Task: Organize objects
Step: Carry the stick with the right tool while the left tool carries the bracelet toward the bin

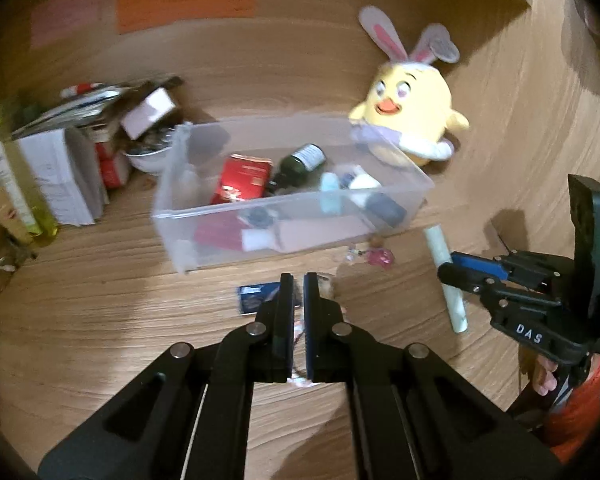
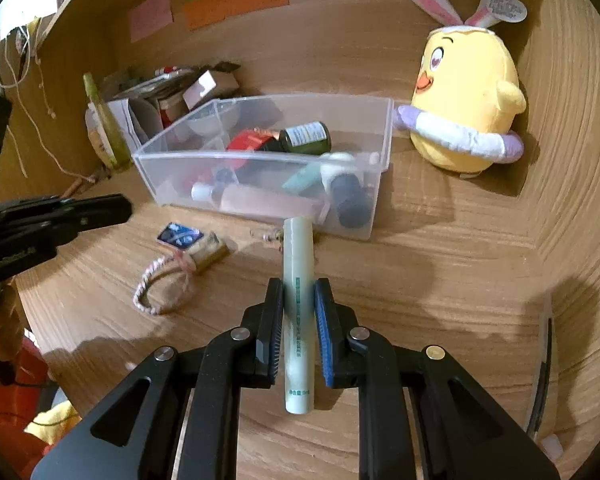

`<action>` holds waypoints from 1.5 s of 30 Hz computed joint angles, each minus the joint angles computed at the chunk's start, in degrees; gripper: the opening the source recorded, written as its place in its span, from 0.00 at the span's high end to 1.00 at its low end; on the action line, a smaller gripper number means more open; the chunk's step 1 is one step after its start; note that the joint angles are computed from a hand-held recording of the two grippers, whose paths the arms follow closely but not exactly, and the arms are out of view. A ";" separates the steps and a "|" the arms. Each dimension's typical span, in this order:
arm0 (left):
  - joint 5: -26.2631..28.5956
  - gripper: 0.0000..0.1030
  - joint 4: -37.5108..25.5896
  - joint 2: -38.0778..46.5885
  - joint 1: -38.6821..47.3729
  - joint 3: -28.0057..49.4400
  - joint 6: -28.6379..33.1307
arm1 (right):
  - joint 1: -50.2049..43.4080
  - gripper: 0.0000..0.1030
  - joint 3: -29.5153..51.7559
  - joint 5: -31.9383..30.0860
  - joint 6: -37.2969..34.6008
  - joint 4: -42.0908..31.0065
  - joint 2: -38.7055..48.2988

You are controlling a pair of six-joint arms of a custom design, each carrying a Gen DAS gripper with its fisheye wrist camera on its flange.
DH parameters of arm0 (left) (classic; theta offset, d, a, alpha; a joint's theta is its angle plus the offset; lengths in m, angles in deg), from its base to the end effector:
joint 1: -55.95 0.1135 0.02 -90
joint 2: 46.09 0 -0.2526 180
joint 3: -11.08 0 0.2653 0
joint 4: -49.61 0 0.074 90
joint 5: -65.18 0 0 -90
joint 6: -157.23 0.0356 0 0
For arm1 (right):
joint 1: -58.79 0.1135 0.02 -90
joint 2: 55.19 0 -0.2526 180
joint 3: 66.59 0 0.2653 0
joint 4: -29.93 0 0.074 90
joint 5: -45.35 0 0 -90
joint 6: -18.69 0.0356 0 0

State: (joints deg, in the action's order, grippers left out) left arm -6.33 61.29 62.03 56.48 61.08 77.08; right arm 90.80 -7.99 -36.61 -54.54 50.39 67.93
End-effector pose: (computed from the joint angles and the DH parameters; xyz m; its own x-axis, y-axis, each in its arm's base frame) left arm 0.3130 -0.0084 0.0502 -0.6781 0.1560 -0.7183 0.3306 0.9375 -0.1085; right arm 0.3000 0.1817 0.0096 -0.6914 -0.0953 -0.7161 -0.2508 0.9613 0.1142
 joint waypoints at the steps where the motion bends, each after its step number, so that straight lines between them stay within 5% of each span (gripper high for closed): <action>1: 1.39 0.97 -0.66 -0.28 1.09 -0.17 0.62 | -0.07 0.86 -0.03 -0.23 0.10 0.12 -0.27; 5: 1.99 0.95 -3.49 1.20 1.09 1.00 2.72 | 0.19 0.86 0.28 0.23 0.13 -0.32 -0.95; 10: -1.92 0.68 -3.71 7.78 -3.16 4.33 5.81 | 0.66 0.86 0.95 0.68 0.56 -0.96 -0.68; 17: -5.22 0.68 -3.63 14.48 -5.80 9.56 7.07 | 0.87 0.86 0.92 1.24 1.05 -0.88 -1.72; 20: -3.34 0.93 -4.26 15.05 -5.00 10.18 7.09 | 0.91 0.86 1.18 1.48 1.10 -1.14 -2.22; 45: 6.09 0.94 1.20 2.68 4.89 4.65 0.35 | 1.47 0.86 3.07 4.18 -1.66 -1.47 -9.30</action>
State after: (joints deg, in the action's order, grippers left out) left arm -0.25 62.50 64.71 61.37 65.73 77.43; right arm 92.27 -4.91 -32.43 -56.20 48.91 58.63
